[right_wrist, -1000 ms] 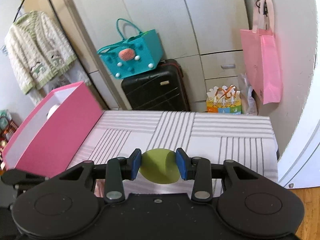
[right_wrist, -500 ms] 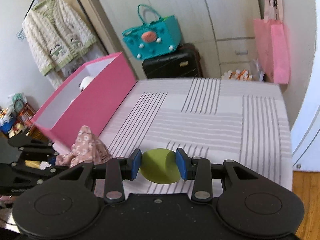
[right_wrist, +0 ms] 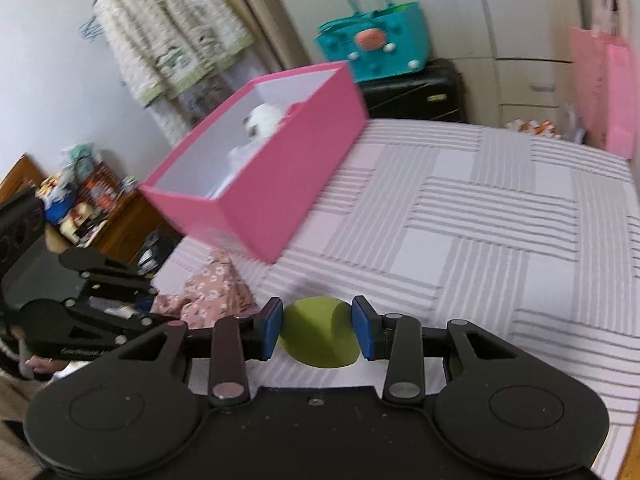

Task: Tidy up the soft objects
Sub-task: 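Carry the scrunchie with the left gripper while the right gripper carries the green ball over the box, then lower the scrunchie and green ball into the pink box and open both grippers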

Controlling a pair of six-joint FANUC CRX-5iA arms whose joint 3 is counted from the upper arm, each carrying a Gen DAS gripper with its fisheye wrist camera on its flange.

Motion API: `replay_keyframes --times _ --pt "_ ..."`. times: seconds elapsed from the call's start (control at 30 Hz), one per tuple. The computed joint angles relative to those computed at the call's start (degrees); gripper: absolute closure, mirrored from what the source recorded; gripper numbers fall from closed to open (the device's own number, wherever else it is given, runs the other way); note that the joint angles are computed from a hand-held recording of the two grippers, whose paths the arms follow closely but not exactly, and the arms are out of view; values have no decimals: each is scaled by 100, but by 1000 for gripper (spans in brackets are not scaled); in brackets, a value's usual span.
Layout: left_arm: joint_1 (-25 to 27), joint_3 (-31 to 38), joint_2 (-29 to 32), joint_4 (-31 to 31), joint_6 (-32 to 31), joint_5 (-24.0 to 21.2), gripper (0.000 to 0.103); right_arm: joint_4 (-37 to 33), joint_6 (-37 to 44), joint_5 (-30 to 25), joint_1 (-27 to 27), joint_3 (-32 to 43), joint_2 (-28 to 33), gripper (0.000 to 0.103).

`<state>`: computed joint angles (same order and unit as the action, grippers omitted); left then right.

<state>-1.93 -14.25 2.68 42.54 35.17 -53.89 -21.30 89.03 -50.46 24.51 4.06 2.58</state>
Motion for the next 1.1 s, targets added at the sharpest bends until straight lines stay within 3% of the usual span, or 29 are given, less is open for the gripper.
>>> replay_keyframes --times 0.27,0.4,0.57,0.73,0.83,0.93,1.1 --pt "563 -280 -503 139 -346 8 91 -834 290 -742 17 710 353 59" --pt "763 -401 -672 456 -699 144 90 -857 352 -813 133 1048 578 59" --pt "825 -336 -584 929 -1064 535 90 -297 382 -281 510 1252 726 59" --pt "686 43 -113 1335 -1121 952 89 1257 -82 1131 1095 919 740 59" --pt "552 454 312 1339 -840 1240 89 1791 -272 1586 1172 1028 942 59" --pt "479 1031 803 1077 -266 1312 88 2004 -406 1602 1124 1500 1335 59" --pt "483 2381 1785 201 1230 826 87 2798 -848 1467 1130 2306 2168 59"
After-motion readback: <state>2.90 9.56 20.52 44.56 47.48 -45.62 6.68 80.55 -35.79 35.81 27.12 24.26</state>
